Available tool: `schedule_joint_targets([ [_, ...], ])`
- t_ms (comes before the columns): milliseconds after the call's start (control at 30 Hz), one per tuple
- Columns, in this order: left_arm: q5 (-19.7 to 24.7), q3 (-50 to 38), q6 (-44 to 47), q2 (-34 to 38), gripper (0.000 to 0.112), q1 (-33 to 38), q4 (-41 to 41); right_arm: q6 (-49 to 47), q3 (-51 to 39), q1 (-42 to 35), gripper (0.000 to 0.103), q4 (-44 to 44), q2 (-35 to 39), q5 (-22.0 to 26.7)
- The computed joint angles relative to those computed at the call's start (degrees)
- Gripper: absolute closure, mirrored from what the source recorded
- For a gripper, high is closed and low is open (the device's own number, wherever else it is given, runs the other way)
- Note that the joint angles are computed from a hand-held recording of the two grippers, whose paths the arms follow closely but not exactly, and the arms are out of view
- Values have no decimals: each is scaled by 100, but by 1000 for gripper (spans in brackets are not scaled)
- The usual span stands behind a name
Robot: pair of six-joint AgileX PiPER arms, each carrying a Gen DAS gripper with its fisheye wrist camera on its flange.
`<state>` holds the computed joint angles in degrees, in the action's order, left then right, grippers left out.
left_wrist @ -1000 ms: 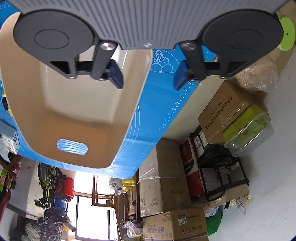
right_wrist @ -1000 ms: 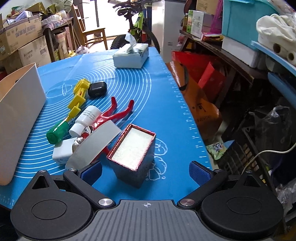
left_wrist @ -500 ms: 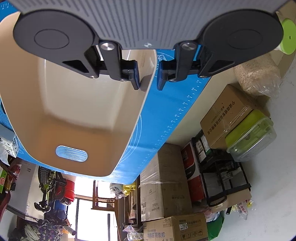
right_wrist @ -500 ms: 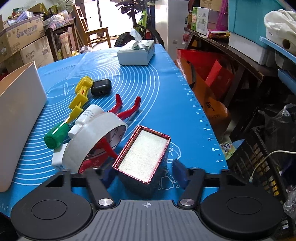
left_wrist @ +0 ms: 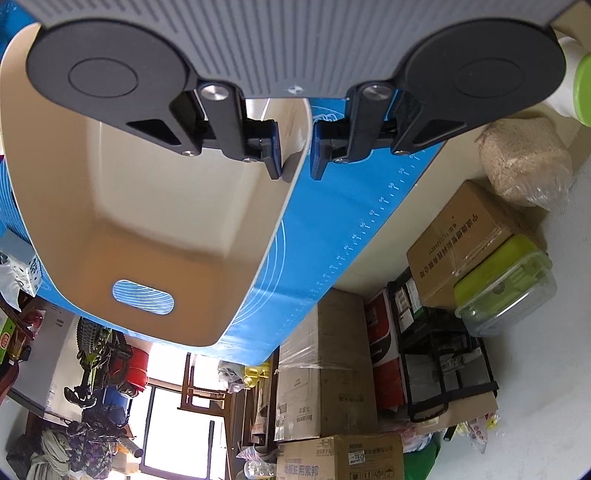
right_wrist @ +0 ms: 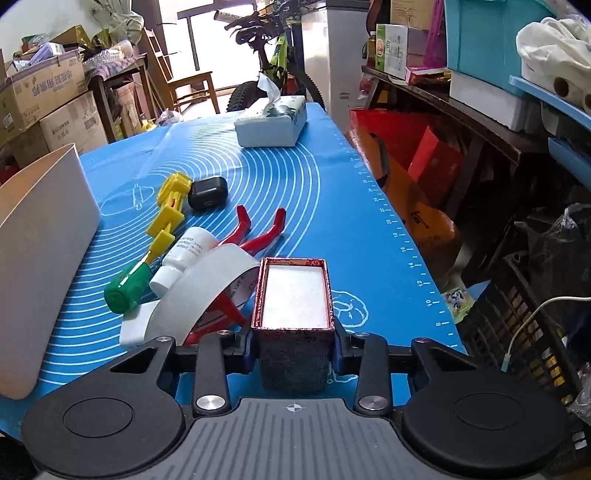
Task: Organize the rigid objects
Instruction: 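Carry the red box into the beige basket and open the right gripper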
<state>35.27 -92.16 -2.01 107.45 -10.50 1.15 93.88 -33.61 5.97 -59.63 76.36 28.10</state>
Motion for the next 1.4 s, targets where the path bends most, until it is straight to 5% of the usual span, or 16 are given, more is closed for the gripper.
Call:
schedule_joint_targets([
  [433, 35, -37, 145, 24, 93, 76, -143, 420, 116, 221, 59, -388, -749, 737],
  [700, 16, -12, 15, 24, 94, 26, -17, -405, -812, 561, 59, -203, -1047, 771],
  [1033, 27, -25, 51, 36, 94, 25, -59, -642, -2680, 1246, 59, -380, 301, 276],
  [1400, 118, -115, 1, 79, 94, 12, -54, -2994, -4467, 1619, 59, 1642, 2027, 227],
])
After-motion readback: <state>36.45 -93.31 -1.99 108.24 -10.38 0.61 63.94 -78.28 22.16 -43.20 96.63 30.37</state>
